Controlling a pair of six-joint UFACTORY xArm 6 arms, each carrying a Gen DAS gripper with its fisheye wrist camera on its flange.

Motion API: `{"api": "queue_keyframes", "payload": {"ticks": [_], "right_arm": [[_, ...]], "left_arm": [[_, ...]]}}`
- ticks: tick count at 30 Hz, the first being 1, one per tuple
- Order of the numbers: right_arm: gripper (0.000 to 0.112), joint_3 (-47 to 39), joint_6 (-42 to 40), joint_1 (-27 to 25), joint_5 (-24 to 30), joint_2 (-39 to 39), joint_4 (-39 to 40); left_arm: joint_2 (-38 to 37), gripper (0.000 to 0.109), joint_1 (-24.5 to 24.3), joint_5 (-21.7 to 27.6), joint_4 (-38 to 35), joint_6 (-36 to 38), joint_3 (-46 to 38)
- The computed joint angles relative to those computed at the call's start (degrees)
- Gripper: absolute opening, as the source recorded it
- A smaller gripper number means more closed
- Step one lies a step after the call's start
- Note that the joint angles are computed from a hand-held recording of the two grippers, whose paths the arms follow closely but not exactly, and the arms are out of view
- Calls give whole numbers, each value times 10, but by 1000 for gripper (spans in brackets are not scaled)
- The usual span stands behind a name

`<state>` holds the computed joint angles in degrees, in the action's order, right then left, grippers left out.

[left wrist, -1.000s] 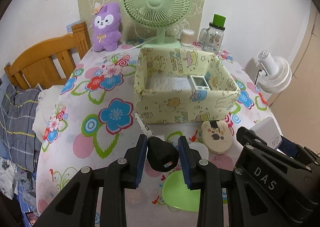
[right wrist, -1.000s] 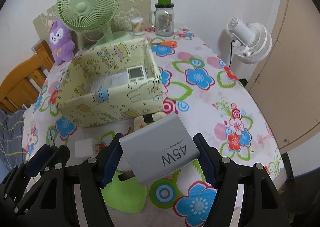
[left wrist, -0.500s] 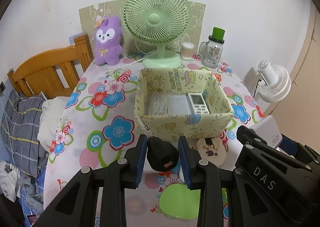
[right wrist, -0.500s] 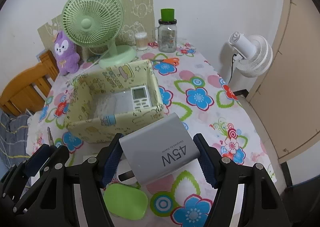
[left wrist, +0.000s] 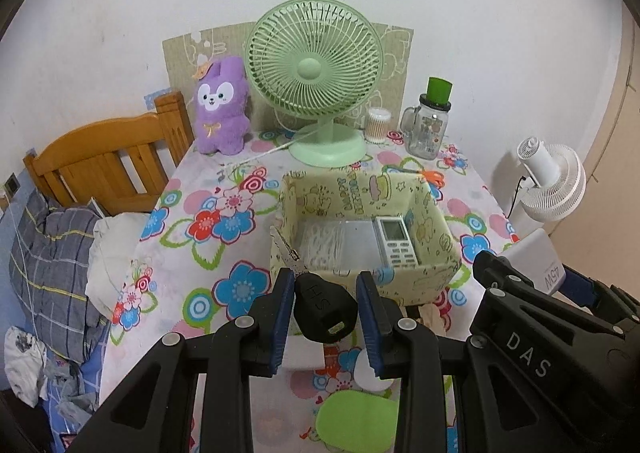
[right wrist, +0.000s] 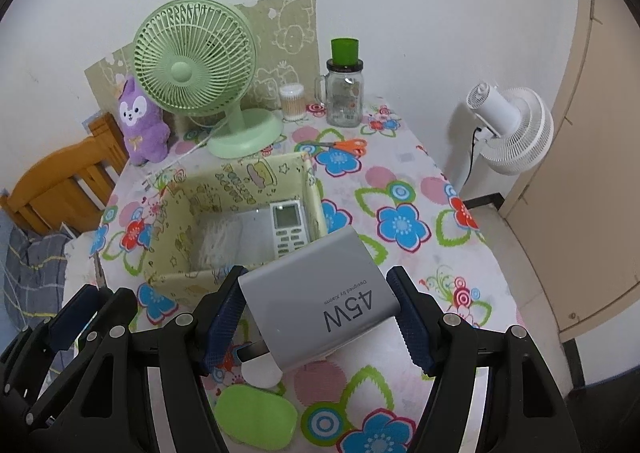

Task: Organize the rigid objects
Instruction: 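Carry the car key and white charger over the fabric box with both tools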

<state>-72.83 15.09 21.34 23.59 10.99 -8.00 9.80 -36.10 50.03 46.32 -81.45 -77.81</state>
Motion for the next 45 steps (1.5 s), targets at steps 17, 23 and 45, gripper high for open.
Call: {"api": "queue_keyframes", "payload": {"ticks": [17, 23, 45], "right_arm": [[73, -93, -76, -7, 28, 44, 57], [73, -132, -98, -9, 36, 69, 74], [73, -299, -182, -8, 112, 187, 126]], "left_arm": [[32, 32, 14, 15, 13, 7, -68], [50, 32, 20, 18, 10, 11, -91], [132, 32, 49, 18, -42, 50, -180]]}}
